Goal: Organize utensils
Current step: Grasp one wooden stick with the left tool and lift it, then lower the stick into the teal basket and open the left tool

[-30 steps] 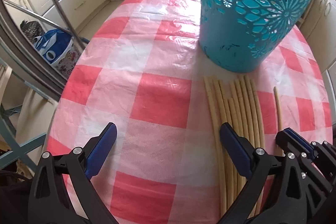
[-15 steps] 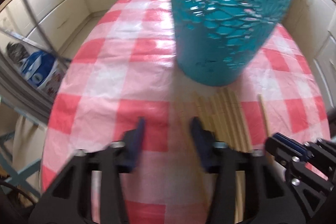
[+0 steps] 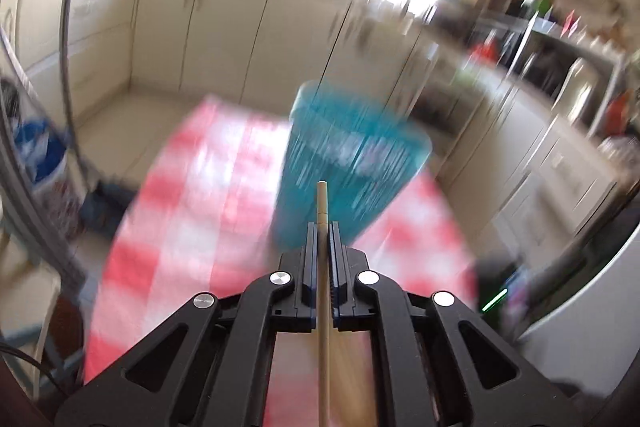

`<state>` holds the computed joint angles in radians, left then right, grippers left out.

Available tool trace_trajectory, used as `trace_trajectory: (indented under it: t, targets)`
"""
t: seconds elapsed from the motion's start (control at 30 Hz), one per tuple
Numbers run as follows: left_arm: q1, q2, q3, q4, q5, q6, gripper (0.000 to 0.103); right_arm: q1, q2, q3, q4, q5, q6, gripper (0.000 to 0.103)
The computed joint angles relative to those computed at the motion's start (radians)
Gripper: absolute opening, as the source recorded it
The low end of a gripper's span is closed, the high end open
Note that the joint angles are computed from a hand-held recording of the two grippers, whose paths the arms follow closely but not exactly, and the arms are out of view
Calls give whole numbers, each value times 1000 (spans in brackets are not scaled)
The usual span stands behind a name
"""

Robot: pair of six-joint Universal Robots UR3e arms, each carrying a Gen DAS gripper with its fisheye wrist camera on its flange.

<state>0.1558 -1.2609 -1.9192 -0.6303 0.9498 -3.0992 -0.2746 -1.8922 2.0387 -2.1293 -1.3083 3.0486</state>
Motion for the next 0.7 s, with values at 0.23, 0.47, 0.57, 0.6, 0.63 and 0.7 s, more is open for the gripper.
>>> trace_trajectory:
  t: [0.23,0.47,0.57,0.6,0.63,0.7]
  targets:
    - [-140,-270,356,380,86,-250,5,-3,-6,6,0,6,4,8]
    - [-243,-588,724,478,310,-400,5,-3,-12,15,-7,5,2,8]
    - [-291,-706,873,470,423,-382,5,6,-9,16,-18,-3,4,8]
    - [-300,-741,912,457,447,-374,5,8,-7,15,-18,-4,6,8]
    - [-308,-774,946,435,466,-359,5,9,-6,14,-19,-3,8,8]
    - [-321,-816,968,421,490,-327,5,4,-6,13,-14,4,7,8]
